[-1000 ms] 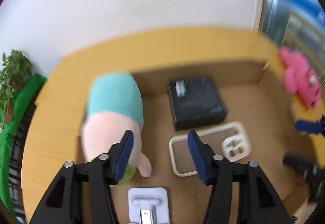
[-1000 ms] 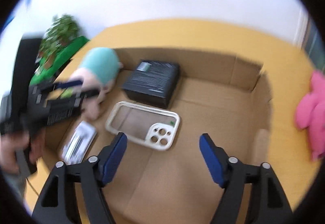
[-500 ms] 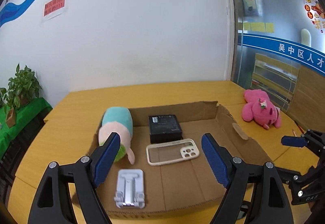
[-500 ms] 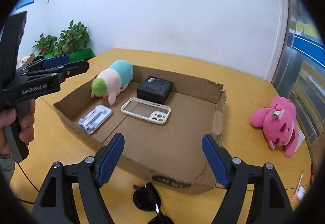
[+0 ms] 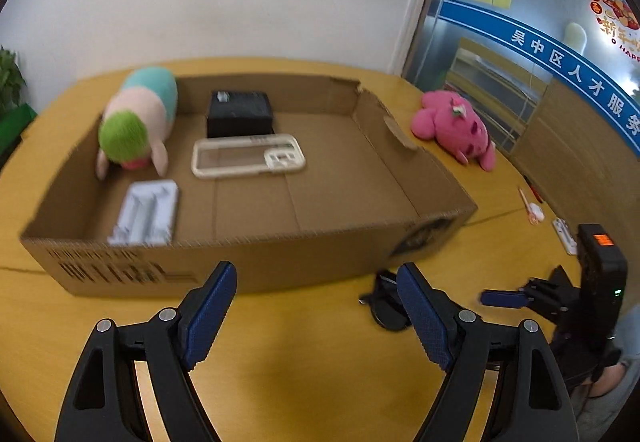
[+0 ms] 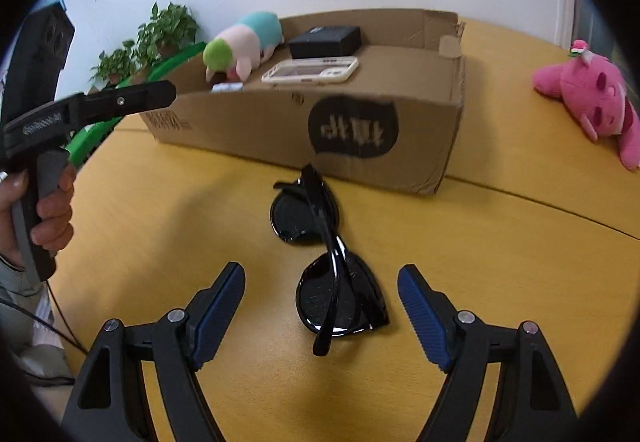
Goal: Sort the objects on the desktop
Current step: 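Move the left tool to the black sunglasses and close on them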
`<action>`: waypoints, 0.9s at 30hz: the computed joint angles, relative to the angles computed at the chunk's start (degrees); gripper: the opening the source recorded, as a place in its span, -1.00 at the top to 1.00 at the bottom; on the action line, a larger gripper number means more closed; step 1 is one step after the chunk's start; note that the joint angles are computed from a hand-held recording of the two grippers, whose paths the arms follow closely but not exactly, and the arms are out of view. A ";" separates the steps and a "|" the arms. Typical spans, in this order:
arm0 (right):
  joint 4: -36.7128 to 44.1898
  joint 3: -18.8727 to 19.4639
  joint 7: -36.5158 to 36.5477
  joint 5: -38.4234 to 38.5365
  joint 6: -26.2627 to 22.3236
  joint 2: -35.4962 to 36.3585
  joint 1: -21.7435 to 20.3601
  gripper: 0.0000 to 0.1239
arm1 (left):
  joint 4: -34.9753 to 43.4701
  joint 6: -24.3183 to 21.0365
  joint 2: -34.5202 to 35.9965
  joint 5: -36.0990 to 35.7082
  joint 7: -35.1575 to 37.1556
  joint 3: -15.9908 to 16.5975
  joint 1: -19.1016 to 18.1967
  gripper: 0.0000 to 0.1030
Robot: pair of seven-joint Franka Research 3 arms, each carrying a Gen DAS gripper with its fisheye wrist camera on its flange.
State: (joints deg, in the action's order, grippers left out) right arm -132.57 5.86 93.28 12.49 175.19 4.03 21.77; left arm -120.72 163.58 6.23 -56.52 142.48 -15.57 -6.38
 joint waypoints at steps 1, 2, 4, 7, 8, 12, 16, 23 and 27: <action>0.78 0.53 -1.26 1.04 -0.16 1.13 -0.18 -0.27 | 0.26 -2.16 0.17 -0.01 -0.26 0.09 0.26 -0.67; 1.34 -0.22 0.03 -0.73 -0.56 1.92 0.45 -0.27 | 0.47 -3.78 0.44 0.01 -0.62 0.19 0.40 -0.67; 2.71 -5.65 10.78 -13.02 -2.57 3.45 4.95 -0.26 | 0.98 -6.19 1.29 1.91 -4.16 0.68 0.40 -0.67; 2.48 -9.04 21.30 -23.93 -3.01 3.99 8.13 -0.22 | 1.83 -9.98 2.58 3.66 -7.20 0.68 0.86 -0.67; 2.32 -10.49 25.80 -28.88 -3.27 3.84 9.48 -0.20 | 1.99 -10.79 2.97 3.67 -7.24 0.50 1.07 -0.67; 3.40 -14.09 41.99 -47.30 -7.17 3.66 13.61 0.02 | 4.44 -20.02 5.47 0.49 -6.11 -0.27 2.93 -0.66; 3.12 -12.59 49.02 -52.76 -7.03 3.32 12.62 0.12 | 6.27 -26.86 8.08 -0.37 -6.48 -0.79 3.40 -0.66; -0.75 -6.47 47.13 -44.50 1.84 2.16 5.81 0.13 | 8.41 -34.73 10.93 -4.37 -5.38 -1.97 4.64 -0.64; -2.35 -4.92 44.23 -38.01 5.74 1.95 4.94 0.13 | 8.22 -36.65 10.70 -4.85 -4.57 -1.89 4.41 -0.53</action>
State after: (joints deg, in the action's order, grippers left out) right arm -134.92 0.95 137.51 -25.52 180.94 5.98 26.71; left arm -112.51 126.93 16.93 -61.37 137.91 -17.46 -1.98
